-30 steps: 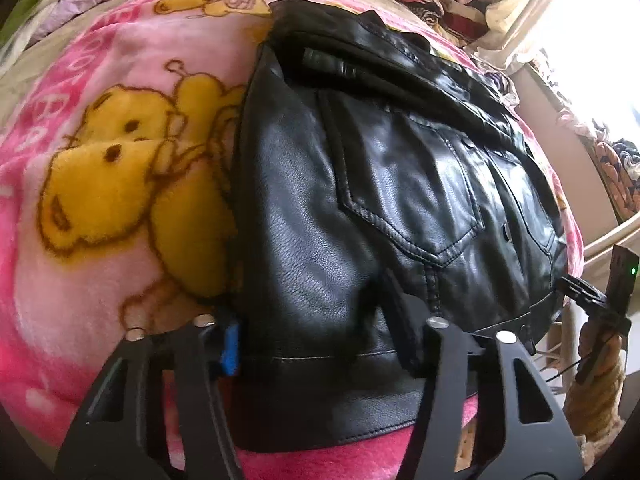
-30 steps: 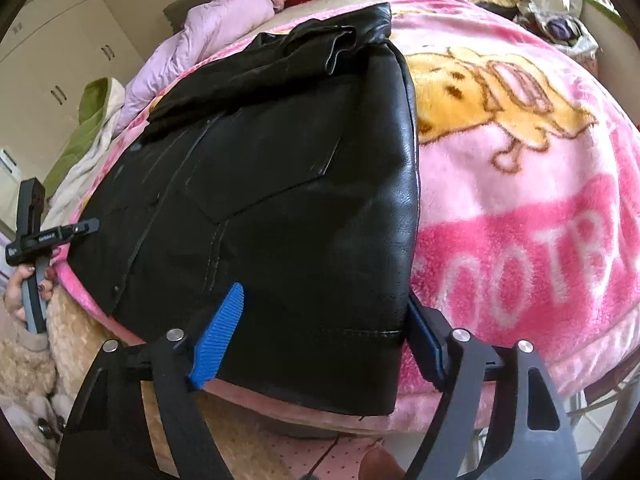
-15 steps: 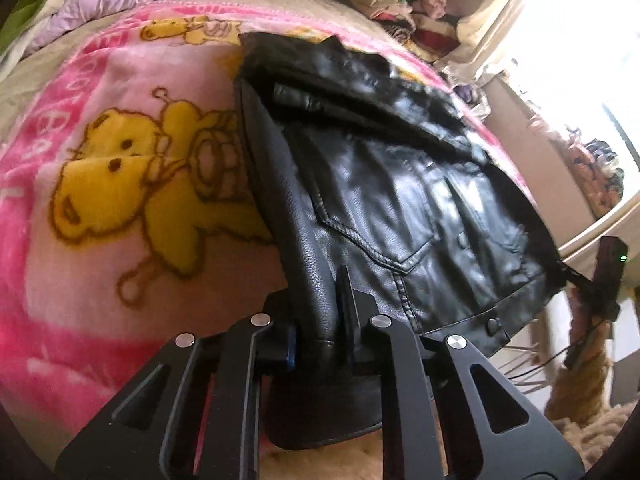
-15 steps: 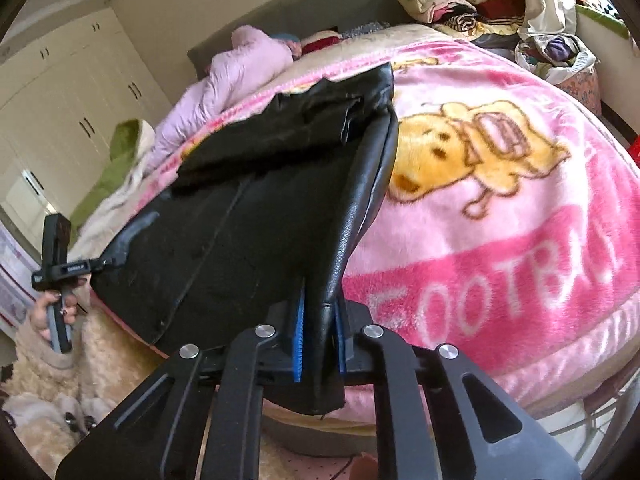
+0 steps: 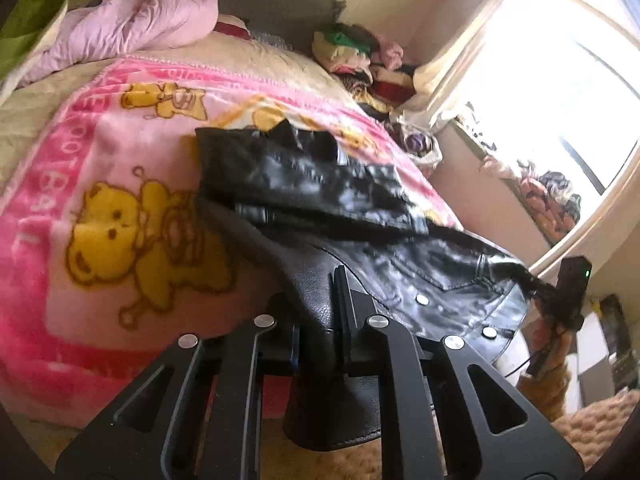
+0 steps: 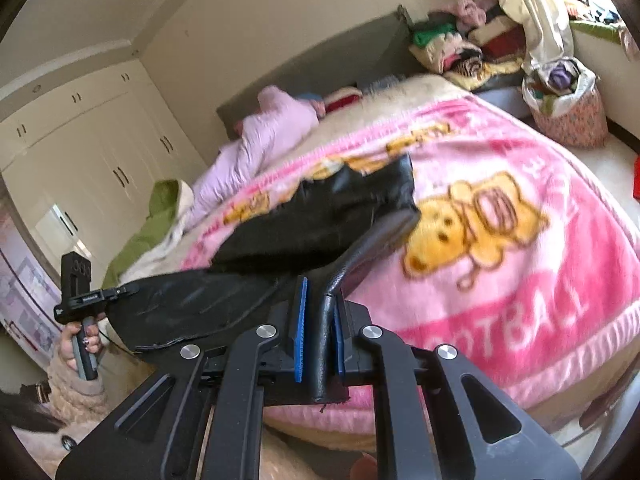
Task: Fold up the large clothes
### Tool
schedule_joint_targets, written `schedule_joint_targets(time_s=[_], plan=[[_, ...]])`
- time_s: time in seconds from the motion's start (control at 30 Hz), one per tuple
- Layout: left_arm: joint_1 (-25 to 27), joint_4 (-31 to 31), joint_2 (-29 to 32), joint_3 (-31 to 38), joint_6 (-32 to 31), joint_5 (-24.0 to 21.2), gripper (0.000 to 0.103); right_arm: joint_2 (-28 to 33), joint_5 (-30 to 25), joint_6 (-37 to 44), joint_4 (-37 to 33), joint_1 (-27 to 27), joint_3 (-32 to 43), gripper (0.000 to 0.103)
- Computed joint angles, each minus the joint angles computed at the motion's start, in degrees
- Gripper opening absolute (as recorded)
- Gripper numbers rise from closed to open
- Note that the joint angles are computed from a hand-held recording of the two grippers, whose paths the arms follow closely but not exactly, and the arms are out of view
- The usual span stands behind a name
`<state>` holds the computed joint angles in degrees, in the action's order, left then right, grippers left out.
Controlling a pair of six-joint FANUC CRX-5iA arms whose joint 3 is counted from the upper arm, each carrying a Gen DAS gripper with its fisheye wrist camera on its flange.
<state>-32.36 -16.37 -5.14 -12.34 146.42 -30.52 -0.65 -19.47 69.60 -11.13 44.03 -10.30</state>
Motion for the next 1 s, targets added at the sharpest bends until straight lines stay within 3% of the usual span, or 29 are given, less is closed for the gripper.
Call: schedule_joint_targets(time_s=[0.1, 0.47, 0.8, 1.0], plan=[[1.7, 0.1, 0.4, 0.3, 0.8, 1.8, 0.007, 1.7, 0.7, 0.3, -0.3, -0.5, 2.3, 0.010], [4.2, -2.4, 3.0, 5.8, 4.6, 0.1, 0.009, 8.3, 1.2, -0.3, -3.1, -3.1, 11.7, 0.010], [6.0, -5.8, 7.2, 10.3, 10.1, -0.7, 0.013, 17.4, -4.9, 2.1, -7.7, -6.5, 24.8, 0.011], [6.9, -6.9, 9.6, 12.6, 11.5, -2.1, 0.013, 23.9, -7.9, -1.6, -4.4, -7.0, 32.5, 0.011]])
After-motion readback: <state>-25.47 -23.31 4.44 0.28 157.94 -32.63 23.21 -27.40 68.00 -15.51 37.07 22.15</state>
